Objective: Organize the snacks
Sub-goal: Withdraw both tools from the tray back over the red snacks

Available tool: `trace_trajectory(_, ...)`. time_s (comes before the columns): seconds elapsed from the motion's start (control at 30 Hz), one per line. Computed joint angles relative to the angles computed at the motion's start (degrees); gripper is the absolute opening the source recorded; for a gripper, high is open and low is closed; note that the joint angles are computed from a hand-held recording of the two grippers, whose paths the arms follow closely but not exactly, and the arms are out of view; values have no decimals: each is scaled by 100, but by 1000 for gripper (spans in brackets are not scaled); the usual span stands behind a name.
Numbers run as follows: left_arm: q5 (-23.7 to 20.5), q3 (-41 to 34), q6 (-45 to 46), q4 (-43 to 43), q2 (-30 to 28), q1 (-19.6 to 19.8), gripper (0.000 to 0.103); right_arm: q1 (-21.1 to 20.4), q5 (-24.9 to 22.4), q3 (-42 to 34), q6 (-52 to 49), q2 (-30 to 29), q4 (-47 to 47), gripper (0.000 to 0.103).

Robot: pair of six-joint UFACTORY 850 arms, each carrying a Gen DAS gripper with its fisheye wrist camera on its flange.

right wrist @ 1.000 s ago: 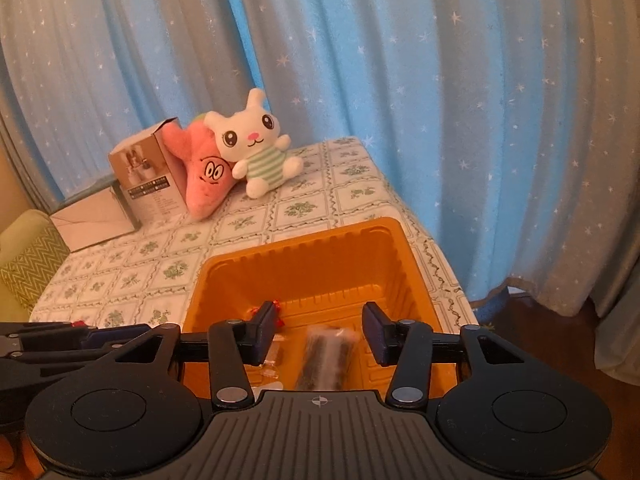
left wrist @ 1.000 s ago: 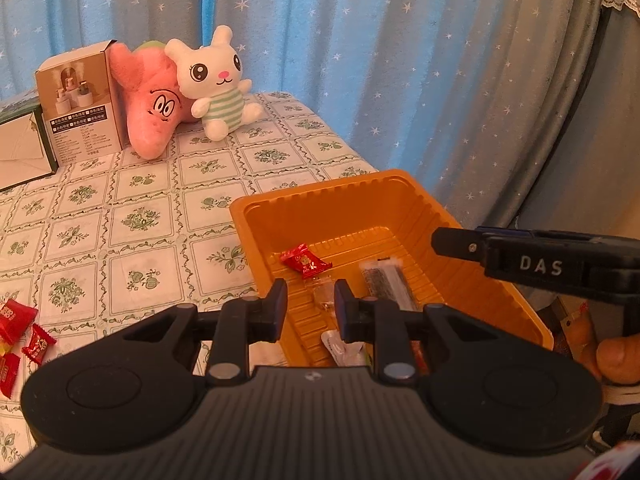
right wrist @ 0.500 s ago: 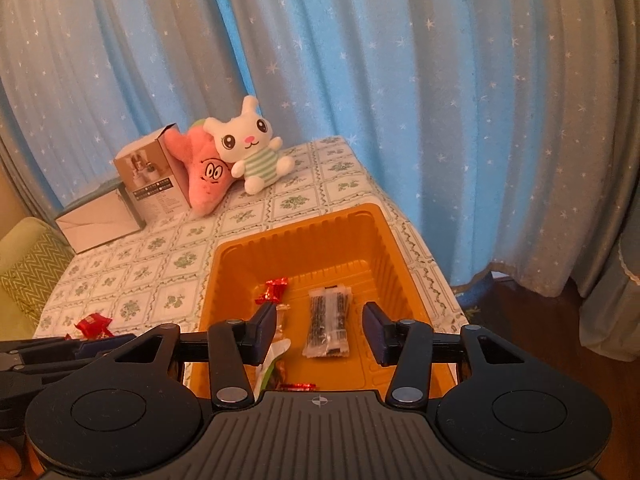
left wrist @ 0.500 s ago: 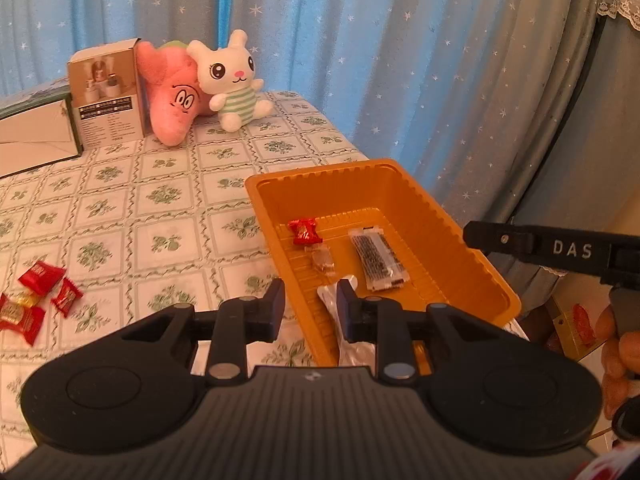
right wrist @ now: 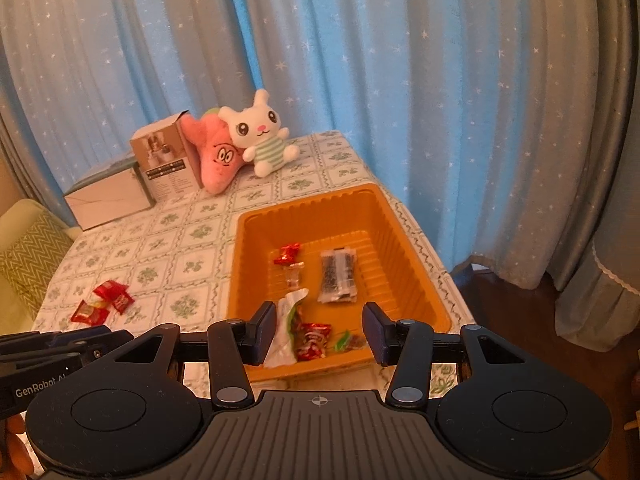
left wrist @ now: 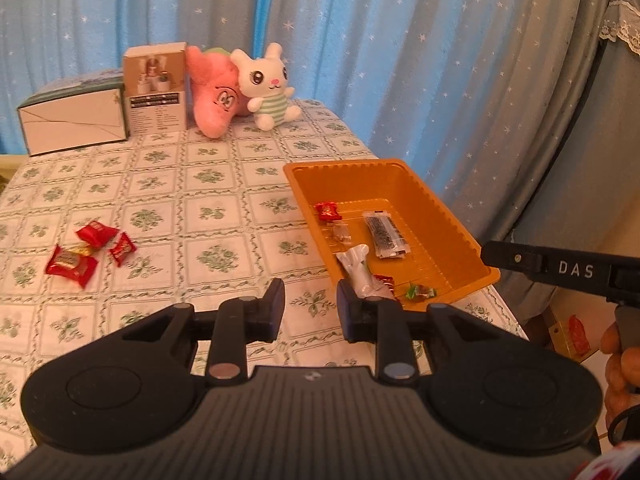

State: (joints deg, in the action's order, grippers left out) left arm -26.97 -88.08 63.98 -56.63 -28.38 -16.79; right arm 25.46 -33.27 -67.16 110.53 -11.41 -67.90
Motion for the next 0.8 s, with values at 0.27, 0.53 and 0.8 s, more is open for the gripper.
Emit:
trace_trajectory(0.27,54,545,308,-296,517,312,25,512,-350,-341,-155,-170,35,48)
trace_trajectory(0.53,213,943,540,-394,861,617,25,898,-471,-685,-76,-448,-113,48)
trace_trajectory(0.8,239,1086,595,-403,980,916,25,1072,-321,-1018,-191,-718,-84,48)
